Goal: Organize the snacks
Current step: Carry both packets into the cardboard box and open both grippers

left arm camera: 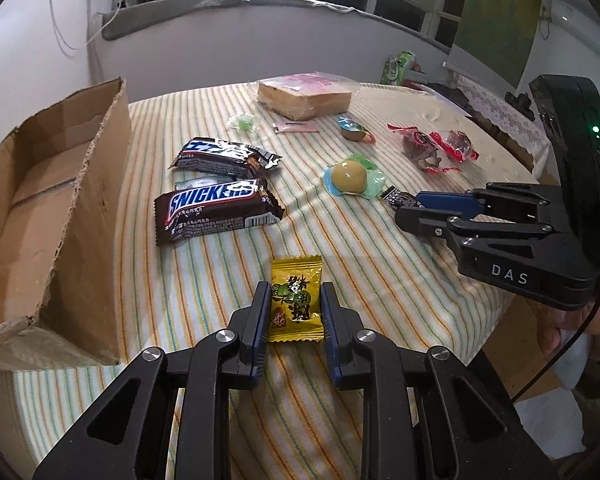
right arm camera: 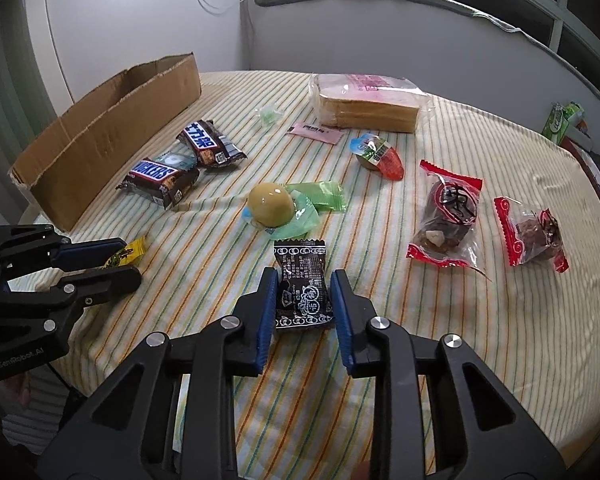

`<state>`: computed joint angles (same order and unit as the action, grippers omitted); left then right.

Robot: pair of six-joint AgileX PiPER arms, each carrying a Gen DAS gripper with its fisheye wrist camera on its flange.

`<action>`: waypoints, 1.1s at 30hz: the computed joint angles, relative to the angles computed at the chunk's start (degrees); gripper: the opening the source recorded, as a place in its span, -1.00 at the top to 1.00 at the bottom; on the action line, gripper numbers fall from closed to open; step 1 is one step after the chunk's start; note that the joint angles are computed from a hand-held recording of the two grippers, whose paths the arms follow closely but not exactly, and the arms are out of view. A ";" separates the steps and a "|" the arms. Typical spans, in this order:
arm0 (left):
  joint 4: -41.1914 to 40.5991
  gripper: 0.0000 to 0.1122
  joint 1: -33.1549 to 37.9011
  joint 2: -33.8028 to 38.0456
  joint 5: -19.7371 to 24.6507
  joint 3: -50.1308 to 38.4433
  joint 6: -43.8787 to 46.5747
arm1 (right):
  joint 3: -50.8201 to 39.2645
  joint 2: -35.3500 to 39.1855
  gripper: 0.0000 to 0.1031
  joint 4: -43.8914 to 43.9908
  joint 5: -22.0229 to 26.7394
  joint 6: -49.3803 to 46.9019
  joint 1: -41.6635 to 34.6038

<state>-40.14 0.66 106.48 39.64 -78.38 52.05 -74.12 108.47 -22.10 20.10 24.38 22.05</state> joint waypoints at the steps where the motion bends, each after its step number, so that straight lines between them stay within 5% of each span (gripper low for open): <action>1: 0.31 0.60 -0.18 -0.21 -0.29 0.09 -0.52 | 0.15 -0.14 0.46 0.42 -0.28 -0.36 -0.17; 18: 2.18 0.61 1.41 -6.03 -0.57 -3.25 -6.12 | -1.36 -4.43 0.46 -4.22 1.08 4.11 1.16; 33: 4.29 0.61 13.53 -6.90 -1.48 -7.96 -9.42 | -28.88 7.53 0.46 2.35 10.47 -7.68 11.95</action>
<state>-35.85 14.18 99.59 38.16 -86.33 42.63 -103.00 116.00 -19.75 30.57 16.71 34.00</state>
